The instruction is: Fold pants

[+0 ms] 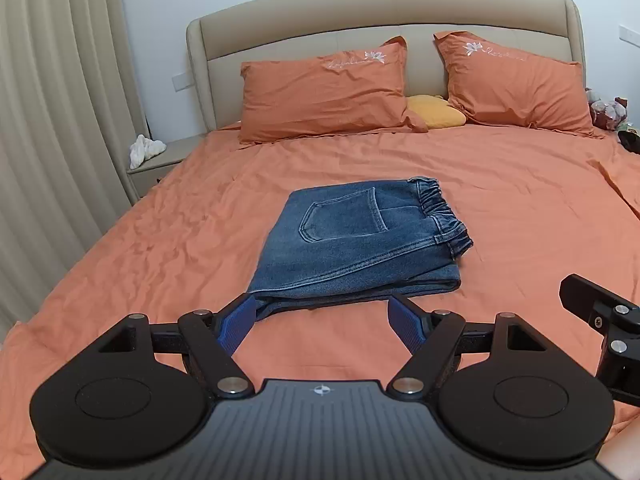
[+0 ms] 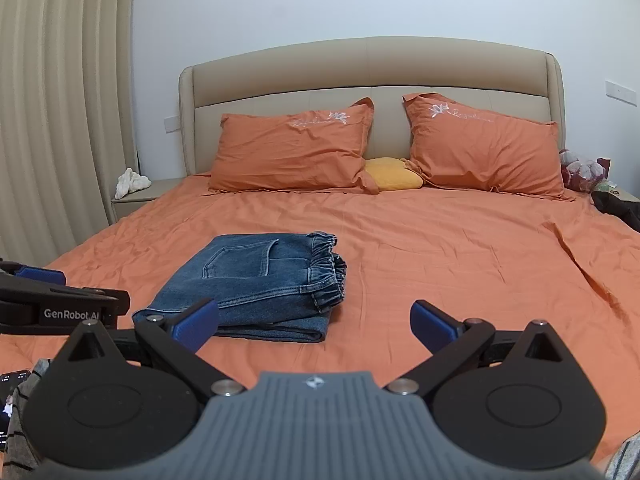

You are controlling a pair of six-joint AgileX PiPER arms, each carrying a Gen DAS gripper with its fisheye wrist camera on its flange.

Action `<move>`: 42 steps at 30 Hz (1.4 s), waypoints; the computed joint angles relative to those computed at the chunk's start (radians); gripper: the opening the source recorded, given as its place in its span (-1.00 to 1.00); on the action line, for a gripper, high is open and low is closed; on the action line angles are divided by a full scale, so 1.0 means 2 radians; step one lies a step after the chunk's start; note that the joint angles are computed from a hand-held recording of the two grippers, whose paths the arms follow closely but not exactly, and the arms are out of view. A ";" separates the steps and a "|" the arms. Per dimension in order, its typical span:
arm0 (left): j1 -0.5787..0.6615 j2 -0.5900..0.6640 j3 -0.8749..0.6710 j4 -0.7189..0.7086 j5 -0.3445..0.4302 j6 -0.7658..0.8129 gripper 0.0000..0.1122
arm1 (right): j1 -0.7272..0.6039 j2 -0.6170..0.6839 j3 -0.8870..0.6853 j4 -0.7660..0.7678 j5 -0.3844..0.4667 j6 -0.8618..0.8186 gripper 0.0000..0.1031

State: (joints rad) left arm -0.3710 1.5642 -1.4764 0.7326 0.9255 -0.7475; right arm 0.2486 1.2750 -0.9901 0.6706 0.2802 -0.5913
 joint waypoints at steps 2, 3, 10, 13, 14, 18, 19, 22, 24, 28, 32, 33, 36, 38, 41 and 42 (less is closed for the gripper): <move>-0.003 0.001 -0.003 0.002 0.005 -0.002 0.57 | -0.001 -0.002 0.002 -0.001 -0.001 0.001 0.89; -0.004 0.000 -0.004 0.001 0.006 -0.002 0.57 | -0.001 -0.002 0.001 -0.004 0.001 0.003 0.90; -0.007 0.000 -0.005 0.004 0.009 -0.005 0.57 | -0.004 -0.008 0.003 0.002 0.002 -0.004 0.90; -0.015 -0.001 -0.010 0.007 0.019 -0.009 0.57 | -0.003 -0.010 0.004 0.001 0.001 -0.004 0.90; -0.015 -0.001 -0.009 0.008 0.018 -0.011 0.57 | -0.003 -0.010 0.004 0.000 0.001 -0.003 0.90; -0.020 -0.004 -0.011 0.011 0.023 -0.015 0.57 | -0.002 -0.012 0.004 -0.009 0.000 0.007 0.90; -0.021 -0.005 -0.010 0.011 0.023 -0.015 0.57 | -0.002 -0.013 0.005 -0.008 0.000 0.007 0.90; -0.021 -0.005 -0.010 0.011 0.024 -0.015 0.57 | -0.002 -0.013 0.002 -0.021 0.004 0.020 0.90; -0.020 -0.005 -0.009 0.011 0.022 -0.015 0.57 | -0.001 -0.012 0.000 -0.027 0.004 0.026 0.90; -0.023 -0.007 -0.010 0.014 0.026 -0.016 0.57 | 0.000 -0.014 0.001 -0.026 0.003 0.026 0.90; -0.027 -0.007 -0.014 0.018 0.030 -0.017 0.57 | 0.000 -0.014 0.001 -0.027 0.003 0.027 0.90; -0.028 -0.007 -0.015 0.018 0.031 -0.018 0.57 | 0.000 -0.014 0.001 -0.026 0.003 0.026 0.90; -0.027 -0.007 -0.014 0.019 0.029 -0.018 0.57 | -0.001 -0.014 0.001 -0.025 0.004 0.025 0.90; -0.028 -0.006 -0.016 0.019 0.031 -0.018 0.57 | 0.000 -0.014 0.001 -0.029 0.003 0.029 0.90; -0.029 -0.007 -0.015 0.021 0.031 -0.018 0.57 | 0.000 -0.014 0.001 -0.026 0.003 0.026 0.90; -0.029 -0.007 -0.015 0.021 0.032 -0.020 0.57 | 0.000 -0.015 0.001 -0.027 0.003 0.028 0.90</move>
